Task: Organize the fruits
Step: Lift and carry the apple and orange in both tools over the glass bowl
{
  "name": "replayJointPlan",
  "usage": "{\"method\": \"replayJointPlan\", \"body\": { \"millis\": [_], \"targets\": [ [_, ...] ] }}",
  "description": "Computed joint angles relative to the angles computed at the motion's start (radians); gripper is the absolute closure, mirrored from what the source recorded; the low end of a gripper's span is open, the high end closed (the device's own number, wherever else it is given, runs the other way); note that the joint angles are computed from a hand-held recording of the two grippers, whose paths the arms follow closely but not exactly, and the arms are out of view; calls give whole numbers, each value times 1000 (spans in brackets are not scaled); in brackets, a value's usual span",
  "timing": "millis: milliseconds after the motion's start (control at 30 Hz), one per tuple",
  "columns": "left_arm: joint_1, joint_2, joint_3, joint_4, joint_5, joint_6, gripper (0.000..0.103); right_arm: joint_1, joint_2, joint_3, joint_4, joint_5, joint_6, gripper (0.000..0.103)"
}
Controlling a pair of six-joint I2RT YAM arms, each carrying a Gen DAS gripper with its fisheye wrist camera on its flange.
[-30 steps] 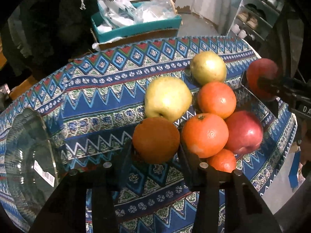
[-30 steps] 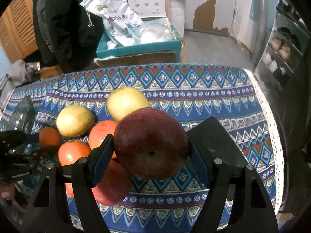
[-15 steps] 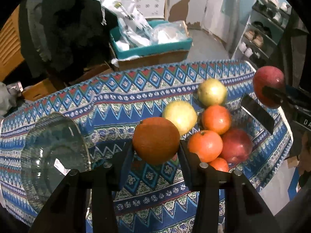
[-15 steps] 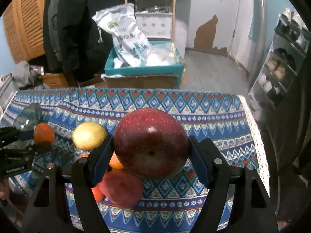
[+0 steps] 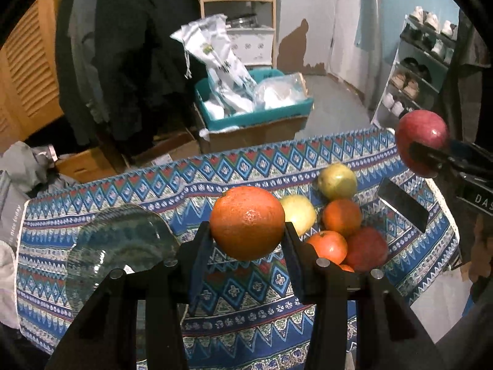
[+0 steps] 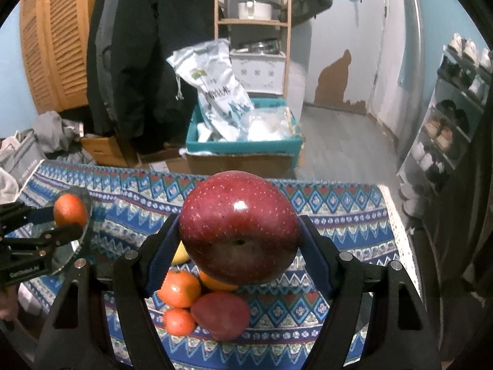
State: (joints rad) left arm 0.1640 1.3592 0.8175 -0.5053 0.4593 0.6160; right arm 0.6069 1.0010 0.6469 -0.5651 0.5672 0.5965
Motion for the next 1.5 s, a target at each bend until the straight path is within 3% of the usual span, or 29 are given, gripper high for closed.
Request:
{"method": "replayJointPlan", "body": {
  "millis": [467, 667, 1067, 1500],
  "targets": [
    [176, -44, 121, -148, 137, 78, 57, 156, 59, 160, -77, 133, 47, 28],
    [240, -36, 150, -162, 171, 102, 57, 202, 117, 224, -78, 152, 53, 28],
    [359, 51, 230, -177, 210, 137, 57, 242, 294, 352, -11, 124, 24, 28],
    [443, 205, 314, -128, 176, 133, 57, 253, 550, 516, 97, 30, -23, 28]
  ]
}}
